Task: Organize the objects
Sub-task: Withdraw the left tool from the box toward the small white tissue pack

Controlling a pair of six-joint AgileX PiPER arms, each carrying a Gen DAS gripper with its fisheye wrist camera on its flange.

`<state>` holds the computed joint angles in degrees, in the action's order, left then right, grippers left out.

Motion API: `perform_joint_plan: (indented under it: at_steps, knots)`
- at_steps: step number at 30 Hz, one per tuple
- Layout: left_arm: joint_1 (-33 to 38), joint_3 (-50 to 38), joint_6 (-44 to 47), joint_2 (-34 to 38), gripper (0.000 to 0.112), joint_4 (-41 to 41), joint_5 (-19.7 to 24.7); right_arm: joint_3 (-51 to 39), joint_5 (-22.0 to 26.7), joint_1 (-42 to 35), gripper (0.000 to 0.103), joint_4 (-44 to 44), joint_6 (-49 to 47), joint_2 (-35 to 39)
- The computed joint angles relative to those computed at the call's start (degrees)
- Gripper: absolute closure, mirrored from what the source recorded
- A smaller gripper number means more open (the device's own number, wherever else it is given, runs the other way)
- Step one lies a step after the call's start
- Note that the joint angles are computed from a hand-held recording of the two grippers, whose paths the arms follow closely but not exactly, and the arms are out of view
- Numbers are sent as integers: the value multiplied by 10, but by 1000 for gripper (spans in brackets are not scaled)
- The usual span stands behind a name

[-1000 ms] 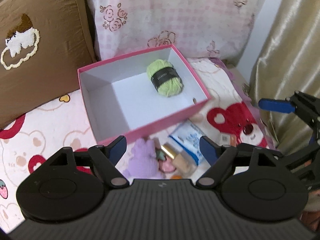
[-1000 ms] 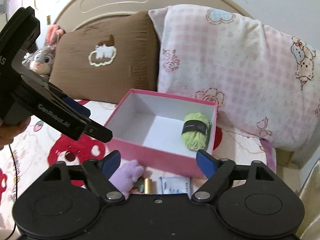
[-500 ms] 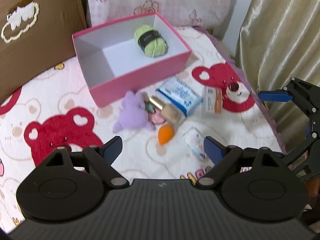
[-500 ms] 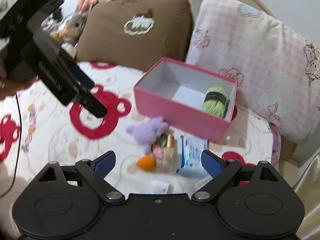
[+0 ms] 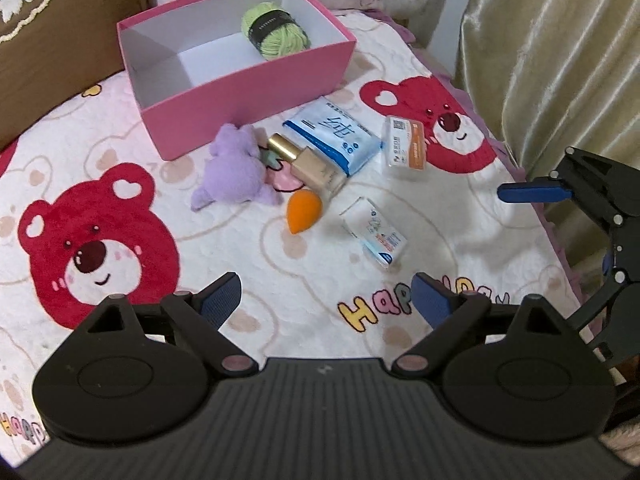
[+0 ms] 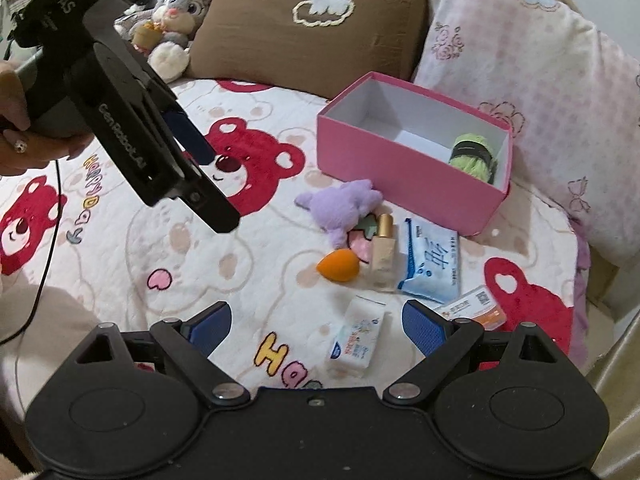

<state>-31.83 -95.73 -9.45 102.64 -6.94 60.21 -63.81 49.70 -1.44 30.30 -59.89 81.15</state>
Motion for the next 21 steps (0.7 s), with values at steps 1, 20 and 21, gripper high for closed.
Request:
perform_joint_plan:
  at_steps: [1,20,21]
  knots:
    - [-4,11,1,-3,20,0,-12,5,-7,0,9,3,-3,0]
    - [-30,112,113,76,20,-101,-232,149,-240,10,9,175,-227,84]
    - [-28,111,128,86,20,-118,-242,149,-250,11,10,188,-239,95]
